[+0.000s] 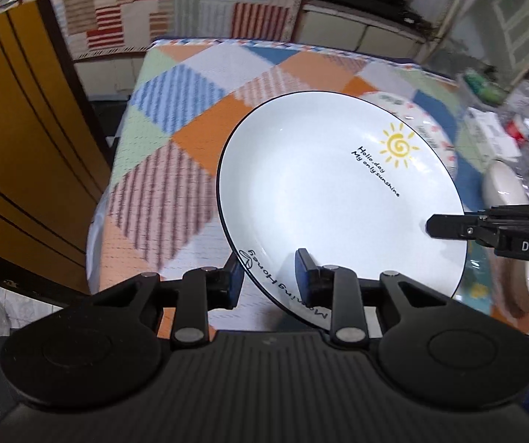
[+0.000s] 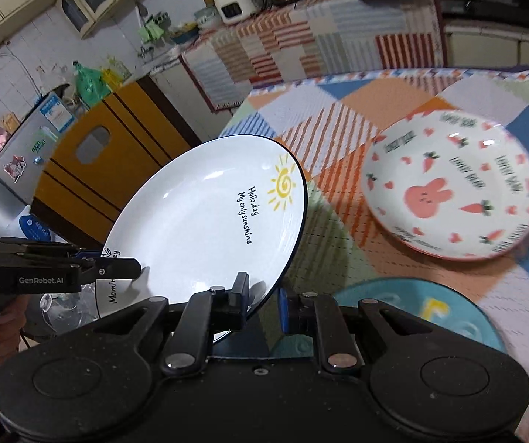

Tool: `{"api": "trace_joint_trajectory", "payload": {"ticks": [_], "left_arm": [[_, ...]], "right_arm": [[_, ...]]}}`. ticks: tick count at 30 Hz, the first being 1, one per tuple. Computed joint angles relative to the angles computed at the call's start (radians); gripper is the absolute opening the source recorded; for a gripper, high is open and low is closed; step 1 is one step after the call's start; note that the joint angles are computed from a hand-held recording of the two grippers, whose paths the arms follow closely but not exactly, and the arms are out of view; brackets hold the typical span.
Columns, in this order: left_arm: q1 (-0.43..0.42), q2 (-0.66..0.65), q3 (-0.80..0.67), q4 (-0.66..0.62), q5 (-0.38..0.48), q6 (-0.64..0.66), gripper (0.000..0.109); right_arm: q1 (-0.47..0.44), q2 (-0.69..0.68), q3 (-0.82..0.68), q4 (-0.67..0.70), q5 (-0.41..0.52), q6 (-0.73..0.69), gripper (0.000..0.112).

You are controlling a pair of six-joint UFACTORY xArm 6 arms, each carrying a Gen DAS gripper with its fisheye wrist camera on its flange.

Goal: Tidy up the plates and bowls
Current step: 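Lift the sun plate and lower it onto the egg plate, then release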

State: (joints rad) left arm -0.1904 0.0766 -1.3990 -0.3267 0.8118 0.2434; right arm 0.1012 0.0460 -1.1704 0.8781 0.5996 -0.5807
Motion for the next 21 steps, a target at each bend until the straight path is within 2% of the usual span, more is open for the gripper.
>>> {"api": "trace_joint_trajectory", "payload": {"ticks": [5,12,21], "left_arm": [[-0.054,-0.064,0.037,-0.037,0.030,0.039,0.028],[-0.133,-0.079,0.058,-0.062,0.061,0.062,0.028],[-0.191,-0.024,0.052,-0.038,0.085,0.061,0.028]], "right_arm": [[-0.043,-0.158,0.132,-0.038,-0.005,0.036,0.020],[-0.125,-0.327,0.290,-0.108,0.008,0.083,0.020],[-0.197,-0.372,0.409,-0.091,0.024,0.098,0.021]]}}
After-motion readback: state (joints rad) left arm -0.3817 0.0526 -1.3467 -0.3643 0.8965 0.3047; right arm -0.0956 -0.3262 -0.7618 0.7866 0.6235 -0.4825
